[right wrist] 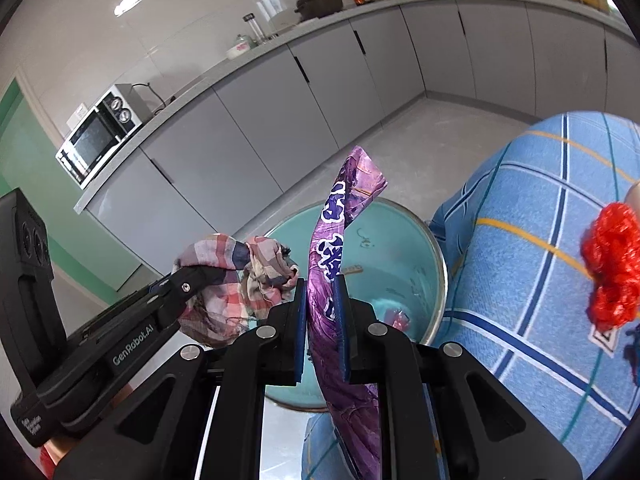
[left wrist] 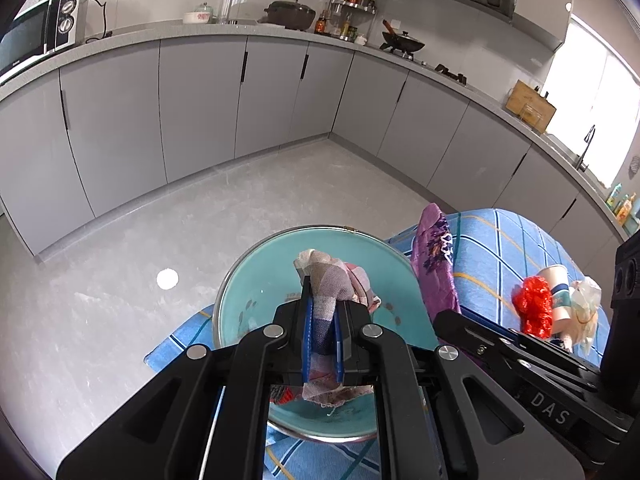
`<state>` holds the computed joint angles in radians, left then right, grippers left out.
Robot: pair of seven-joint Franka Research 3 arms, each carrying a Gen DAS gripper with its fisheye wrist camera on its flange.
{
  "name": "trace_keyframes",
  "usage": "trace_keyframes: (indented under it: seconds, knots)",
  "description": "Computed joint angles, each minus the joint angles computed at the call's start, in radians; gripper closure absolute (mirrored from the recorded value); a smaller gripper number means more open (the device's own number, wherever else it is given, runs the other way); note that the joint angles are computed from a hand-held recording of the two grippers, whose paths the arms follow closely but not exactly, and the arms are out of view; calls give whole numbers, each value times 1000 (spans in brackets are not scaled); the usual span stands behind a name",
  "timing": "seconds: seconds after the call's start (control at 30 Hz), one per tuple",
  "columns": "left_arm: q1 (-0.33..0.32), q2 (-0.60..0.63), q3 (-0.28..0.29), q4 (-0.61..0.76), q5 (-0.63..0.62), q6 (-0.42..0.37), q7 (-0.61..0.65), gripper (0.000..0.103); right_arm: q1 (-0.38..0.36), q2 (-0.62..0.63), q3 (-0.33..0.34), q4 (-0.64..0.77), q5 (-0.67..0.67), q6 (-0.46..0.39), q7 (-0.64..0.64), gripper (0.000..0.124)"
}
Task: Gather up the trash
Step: 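Carry the cloth and purple wrapper over the teal bin while opening both grippers to drop them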
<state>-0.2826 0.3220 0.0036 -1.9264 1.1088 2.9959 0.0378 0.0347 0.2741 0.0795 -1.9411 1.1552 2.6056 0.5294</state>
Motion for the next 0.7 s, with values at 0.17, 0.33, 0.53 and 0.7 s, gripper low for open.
trace_keyframes:
  seconds: [0.17,0.33,0.53,0.7]
  knots:
    - [12,39,-14,25,-70,-4,74,95,8,57,2,50,-50,17,71,110]
    - [7,70,-14,43,-152,-12,150,95,-1,99,15,82,-87,20,115,110]
    - [7,107,-17,60,-258,-30,253,95,-9,130,30,101,-129,22,153,109]
    - [-9,127,-8,76,-315,-47,300,95,-13,163,41,126,-156,27,181,109]
